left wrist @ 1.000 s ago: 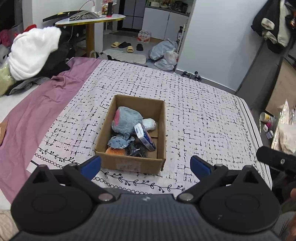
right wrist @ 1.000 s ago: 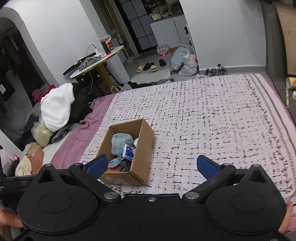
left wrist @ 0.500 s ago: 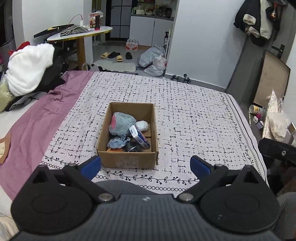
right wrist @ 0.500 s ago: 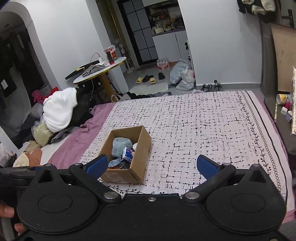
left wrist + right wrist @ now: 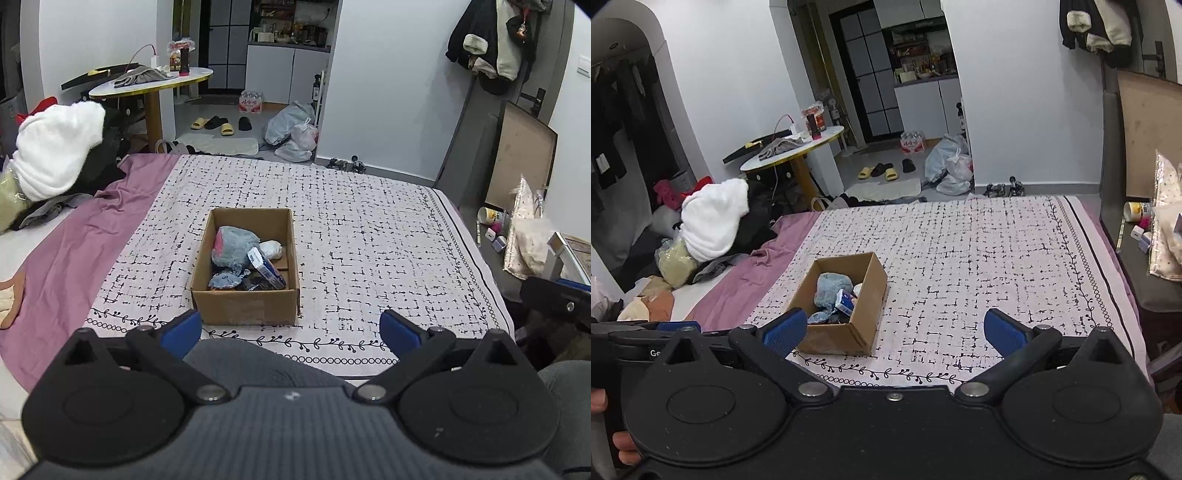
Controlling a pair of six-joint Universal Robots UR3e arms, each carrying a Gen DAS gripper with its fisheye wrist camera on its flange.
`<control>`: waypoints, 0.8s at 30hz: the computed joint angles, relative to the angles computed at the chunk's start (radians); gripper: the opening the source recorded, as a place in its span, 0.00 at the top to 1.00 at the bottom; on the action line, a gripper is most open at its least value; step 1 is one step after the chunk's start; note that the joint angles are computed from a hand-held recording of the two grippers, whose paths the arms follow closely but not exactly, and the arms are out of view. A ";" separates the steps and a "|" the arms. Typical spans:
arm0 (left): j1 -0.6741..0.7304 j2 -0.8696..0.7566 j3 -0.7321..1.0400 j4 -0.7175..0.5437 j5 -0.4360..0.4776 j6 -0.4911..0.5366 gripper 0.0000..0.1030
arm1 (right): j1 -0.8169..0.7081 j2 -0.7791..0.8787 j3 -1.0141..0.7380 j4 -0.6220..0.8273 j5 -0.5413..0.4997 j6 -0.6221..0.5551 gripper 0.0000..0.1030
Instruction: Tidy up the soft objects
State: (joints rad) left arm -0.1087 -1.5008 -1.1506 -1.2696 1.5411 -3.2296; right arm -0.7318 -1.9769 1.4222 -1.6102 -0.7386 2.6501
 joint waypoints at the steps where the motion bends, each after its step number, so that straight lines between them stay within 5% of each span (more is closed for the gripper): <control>1: -0.001 0.011 -0.005 -0.002 -0.001 0.001 0.01 | -0.014 -0.012 -0.002 0.025 0.012 -0.014 0.00; 24: -0.016 0.098 -0.006 -0.044 0.013 0.028 0.01 | -0.188 -0.129 -0.109 0.376 0.102 -0.237 0.00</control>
State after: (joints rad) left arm -0.1248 -1.4024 -1.1563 -1.3139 1.5545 -3.2013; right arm -0.9195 -2.1056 1.3130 -1.2345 -0.6370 2.4129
